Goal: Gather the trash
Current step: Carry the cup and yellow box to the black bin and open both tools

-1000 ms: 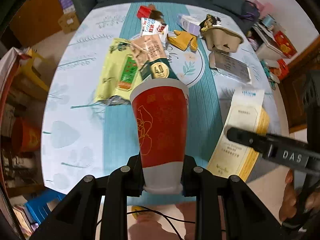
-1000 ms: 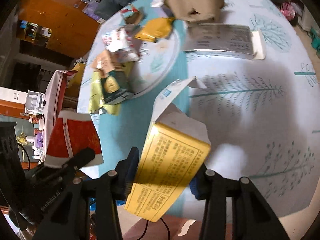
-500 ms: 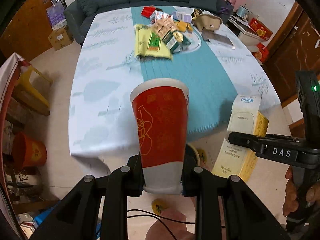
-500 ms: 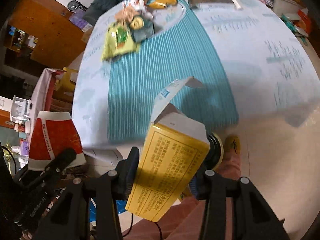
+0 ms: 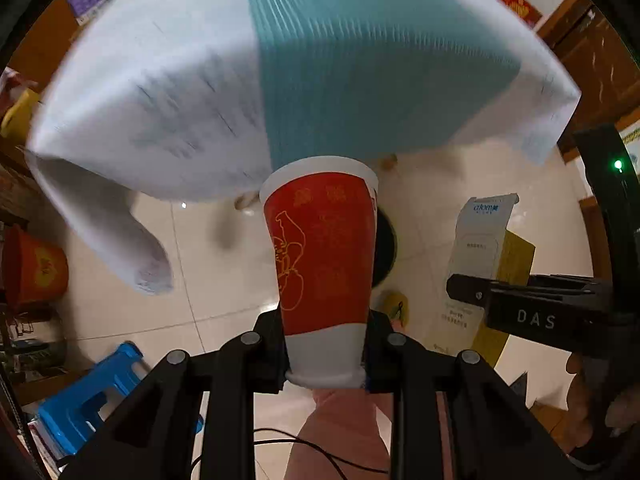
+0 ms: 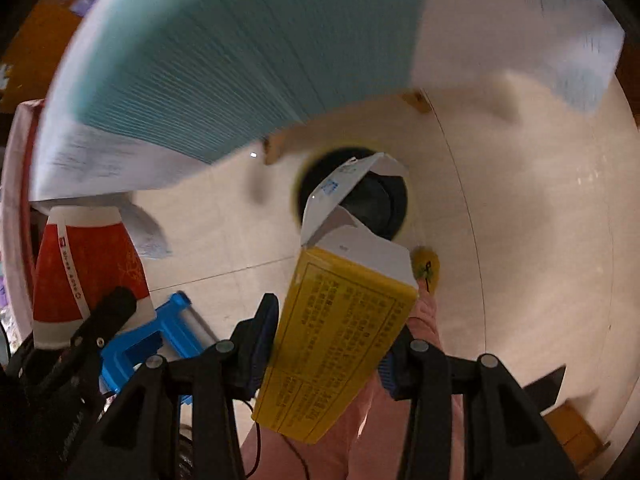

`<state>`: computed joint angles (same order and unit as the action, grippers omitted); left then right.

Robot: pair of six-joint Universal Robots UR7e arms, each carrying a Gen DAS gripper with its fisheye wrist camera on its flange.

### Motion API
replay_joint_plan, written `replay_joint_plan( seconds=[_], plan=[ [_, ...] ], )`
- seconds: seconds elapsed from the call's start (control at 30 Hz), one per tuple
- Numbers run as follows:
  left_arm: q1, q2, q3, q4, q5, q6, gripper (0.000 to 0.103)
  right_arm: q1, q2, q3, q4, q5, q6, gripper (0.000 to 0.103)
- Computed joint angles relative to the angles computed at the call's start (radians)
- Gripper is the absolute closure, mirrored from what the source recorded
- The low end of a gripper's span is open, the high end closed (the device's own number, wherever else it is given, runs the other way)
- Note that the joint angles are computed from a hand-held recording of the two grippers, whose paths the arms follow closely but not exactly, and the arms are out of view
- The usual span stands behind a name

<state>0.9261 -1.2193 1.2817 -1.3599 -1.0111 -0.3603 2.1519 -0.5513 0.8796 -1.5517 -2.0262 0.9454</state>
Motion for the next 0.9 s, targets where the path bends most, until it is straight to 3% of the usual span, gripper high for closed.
replay_joint_plan(
  seconds=[0.13, 0.27, 0.43, 0.5, 0.63, 0.7, 0.77, 0.9],
  plan=[
    [0.034, 0.006, 0.108, -0.111, -0.001, 0.054, 0.077, -0.052, -0.053, 0.195, -0.143, -0.020, -0.010, 0.058],
    [0.071, 0.040, 0.206, -0.257, 0.026, 0.113, 0.077, -0.100, -0.057, 0.309, -0.262, -0.080, -0.097, 0.058],
    [0.108, 0.094, 0.253, -0.407, 0.055, 0.170, 0.069, -0.169, -0.038, 0.402, -0.468, -0.092, -0.206, 0.058],
    [0.116, 0.111, 0.277, -0.482, 0.079, 0.209, 0.063, -0.190, -0.024, 0.411, -0.531, -0.099, -0.240, 0.057],
    [0.128, 0.125, 0.301, -0.517, 0.087, 0.202, 0.036, -0.230, 0.004, 0.410, -0.609, -0.090, -0.281, 0.051],
    [0.130, 0.130, 0.305, -0.521, 0.103, 0.190, 0.033, -0.234, 0.007, 0.408, -0.617, -0.093, -0.281, 0.034],
    [0.130, 0.128, 0.315, -0.526, 0.112, 0.169, 0.026, -0.235, 0.008, 0.418, -0.654, -0.115, -0.307, 0.026],
    [0.124, 0.125, 0.305, -0.521, 0.120, 0.133, 0.020, -0.241, -0.001, 0.428, -0.681, -0.109, -0.310, 0.026]
  ],
)
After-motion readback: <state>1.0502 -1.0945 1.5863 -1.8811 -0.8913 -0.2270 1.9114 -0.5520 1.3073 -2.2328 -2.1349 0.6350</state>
